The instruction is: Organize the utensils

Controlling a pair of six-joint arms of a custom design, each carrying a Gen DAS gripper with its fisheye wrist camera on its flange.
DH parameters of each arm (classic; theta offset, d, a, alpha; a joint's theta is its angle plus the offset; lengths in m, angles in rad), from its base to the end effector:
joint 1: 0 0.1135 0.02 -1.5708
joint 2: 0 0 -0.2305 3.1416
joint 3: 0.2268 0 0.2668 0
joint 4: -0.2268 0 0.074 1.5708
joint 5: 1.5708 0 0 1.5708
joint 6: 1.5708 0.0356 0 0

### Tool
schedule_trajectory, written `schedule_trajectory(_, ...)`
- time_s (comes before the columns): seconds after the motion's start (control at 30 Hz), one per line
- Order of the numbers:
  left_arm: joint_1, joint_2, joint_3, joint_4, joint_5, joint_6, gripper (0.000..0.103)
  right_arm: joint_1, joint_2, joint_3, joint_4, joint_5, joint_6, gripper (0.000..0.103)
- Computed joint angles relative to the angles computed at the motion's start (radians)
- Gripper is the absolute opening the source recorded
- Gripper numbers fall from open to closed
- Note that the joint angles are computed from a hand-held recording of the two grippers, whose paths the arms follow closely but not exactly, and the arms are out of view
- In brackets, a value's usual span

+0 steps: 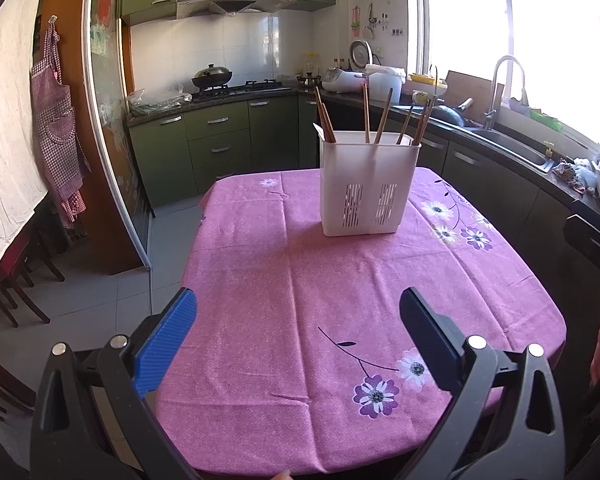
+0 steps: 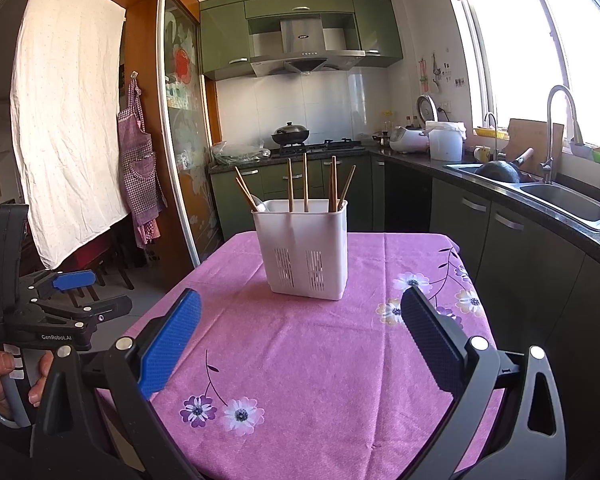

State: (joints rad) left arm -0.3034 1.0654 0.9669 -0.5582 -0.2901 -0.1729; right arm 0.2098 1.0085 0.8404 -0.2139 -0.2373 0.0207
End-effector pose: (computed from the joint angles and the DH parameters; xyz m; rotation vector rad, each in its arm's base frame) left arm 0.2499 -0.0676 0.2833 -0.0142 2.1962 0.0568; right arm 0.2567 0.0632 0.2837 -0.3413 1.9310 0.3834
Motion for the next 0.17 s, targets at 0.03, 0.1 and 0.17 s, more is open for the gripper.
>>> schedule_trajectory(0.03, 0.005, 0.010, 0.001, 0.003, 0.003, 0.000, 0.097, -0.001, 0.009, 0.002, 0.002, 0.001, -0.001, 0.098)
schedule_trajectory(0.1, 0.024, 0.033, 0.003, 0.015, 0.024, -0.001, 0.097, -0.002, 0.036, 0.011, 0.008, 0.005, -0.003, 0.098)
schedule_trajectory(0.17, 0.041, 0.071, 0.015, 0.024, 0.024, -0.001, 0.097, -0.003, 0.068, 0.019, 0.015, 0.012, -0.008, 0.098)
